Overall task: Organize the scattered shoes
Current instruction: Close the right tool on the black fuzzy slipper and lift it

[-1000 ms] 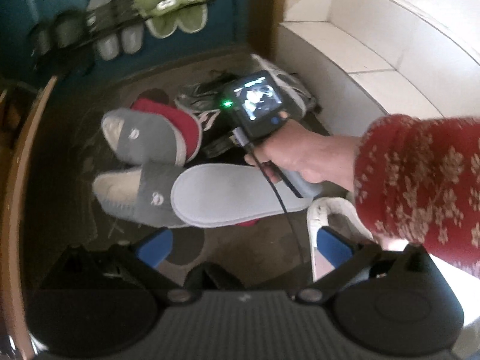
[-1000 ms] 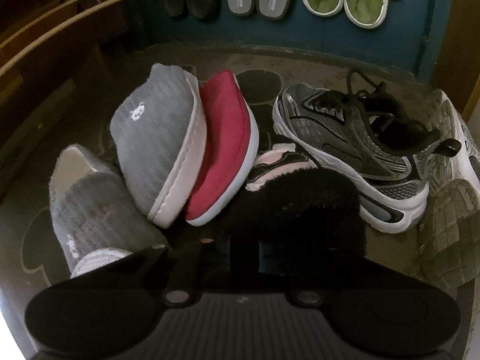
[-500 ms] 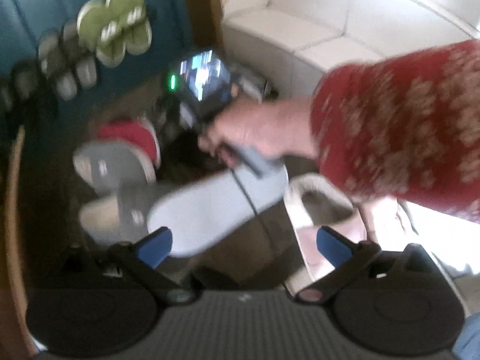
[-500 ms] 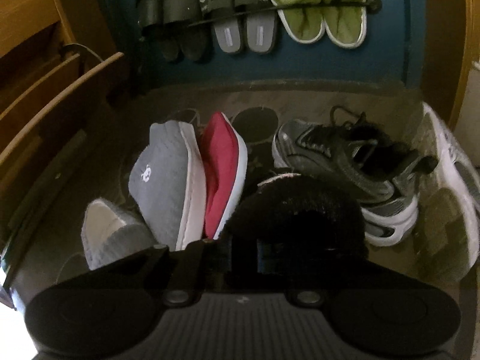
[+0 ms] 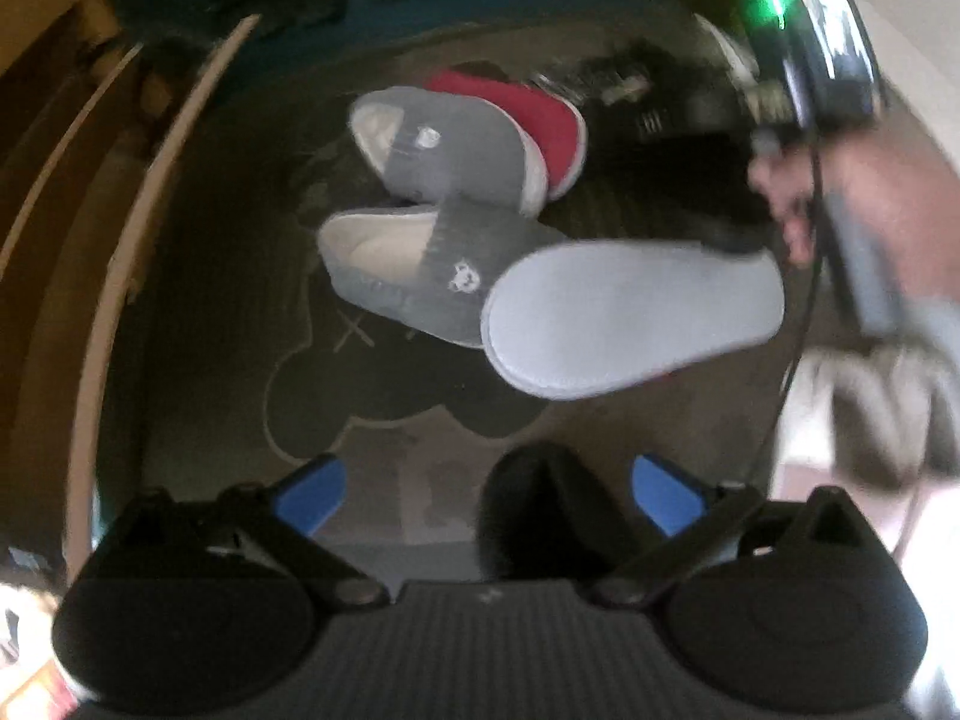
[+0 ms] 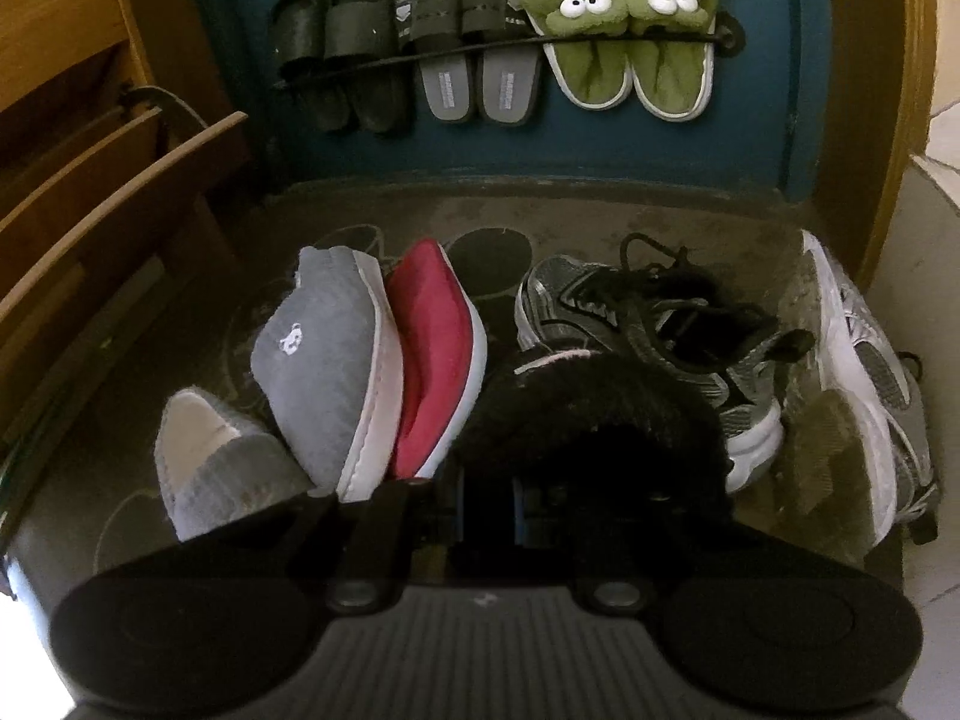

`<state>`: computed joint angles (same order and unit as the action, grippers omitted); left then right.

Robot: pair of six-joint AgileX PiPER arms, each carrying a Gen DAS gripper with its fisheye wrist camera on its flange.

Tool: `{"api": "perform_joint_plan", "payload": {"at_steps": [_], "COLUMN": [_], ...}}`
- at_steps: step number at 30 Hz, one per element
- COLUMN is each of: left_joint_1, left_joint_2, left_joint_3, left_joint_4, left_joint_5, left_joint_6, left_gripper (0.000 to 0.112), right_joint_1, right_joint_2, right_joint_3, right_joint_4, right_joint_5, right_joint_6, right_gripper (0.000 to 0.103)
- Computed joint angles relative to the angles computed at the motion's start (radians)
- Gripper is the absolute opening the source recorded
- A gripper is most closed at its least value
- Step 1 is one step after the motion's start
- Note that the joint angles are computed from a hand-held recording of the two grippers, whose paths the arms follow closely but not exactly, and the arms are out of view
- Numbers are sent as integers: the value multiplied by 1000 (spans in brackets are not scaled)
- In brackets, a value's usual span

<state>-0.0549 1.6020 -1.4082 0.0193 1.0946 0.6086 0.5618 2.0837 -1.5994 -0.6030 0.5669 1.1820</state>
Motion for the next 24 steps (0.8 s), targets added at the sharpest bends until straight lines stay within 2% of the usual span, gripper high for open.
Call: {"api": "perform_joint_plan", "payload": {"at_steps": [4,10,14,20,24], "left_joint_1": [-26,-96,-165,-216,-225], "left_joint_2": [15,-26,-75,-104,-119], "left_joint_3": [33,77,109,68,85], "left_joint_4": [-13,18,46,-35,-42], "left_joint_5": [2,-24,-73,1,-22], "left_joint_6": [213,421,480,462,477], "left_gripper": [103,103,103,103,103], "right_joint_1": [4,26,33,43,37], "right_joint_2": [-28,-67,-89,-84,-78], "right_joint_3": [28,60,81,65,74], "right_joint_4": [-12,-59,-74,-40,12], "right_joint_5": [6,35,21,28,12], "right_joint_6": [-20,-35,-28,-89,-135], "right_gripper": [13,13,13,13,14]}}
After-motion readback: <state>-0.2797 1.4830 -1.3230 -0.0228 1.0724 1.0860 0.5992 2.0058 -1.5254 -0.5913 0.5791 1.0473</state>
